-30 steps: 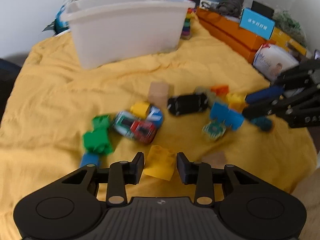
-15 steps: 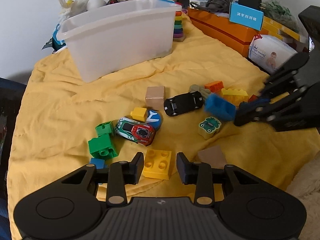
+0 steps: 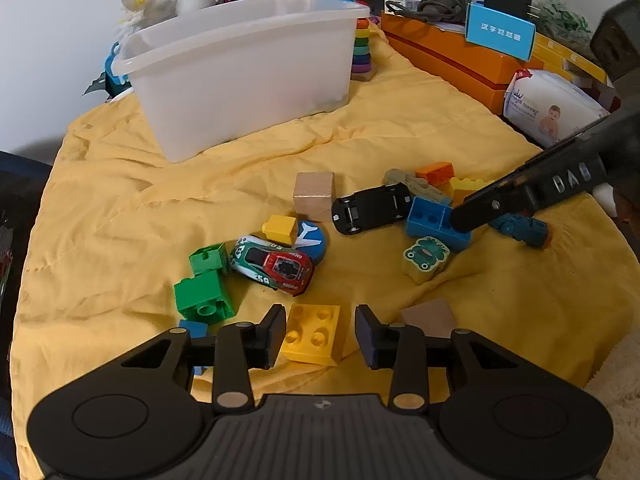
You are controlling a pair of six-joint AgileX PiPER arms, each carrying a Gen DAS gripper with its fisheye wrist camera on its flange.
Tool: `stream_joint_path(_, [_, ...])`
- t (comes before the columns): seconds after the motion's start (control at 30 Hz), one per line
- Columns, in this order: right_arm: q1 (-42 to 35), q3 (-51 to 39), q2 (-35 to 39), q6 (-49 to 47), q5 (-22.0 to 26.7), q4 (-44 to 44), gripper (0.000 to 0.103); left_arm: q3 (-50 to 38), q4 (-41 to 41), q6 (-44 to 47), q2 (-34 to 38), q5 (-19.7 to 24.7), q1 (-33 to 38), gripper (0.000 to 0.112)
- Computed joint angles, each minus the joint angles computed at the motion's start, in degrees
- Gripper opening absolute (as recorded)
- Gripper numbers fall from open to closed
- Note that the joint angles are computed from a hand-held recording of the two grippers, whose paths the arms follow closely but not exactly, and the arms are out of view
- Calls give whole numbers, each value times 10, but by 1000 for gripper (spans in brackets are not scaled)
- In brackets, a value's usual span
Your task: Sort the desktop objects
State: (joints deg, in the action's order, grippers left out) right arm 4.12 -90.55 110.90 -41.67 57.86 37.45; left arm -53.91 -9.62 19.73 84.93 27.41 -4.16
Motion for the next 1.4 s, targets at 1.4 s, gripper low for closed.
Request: stream_joint_path(1.4, [-28,116,-97,-301,46,38,30,26,53,-108,-37,1,-40,47])
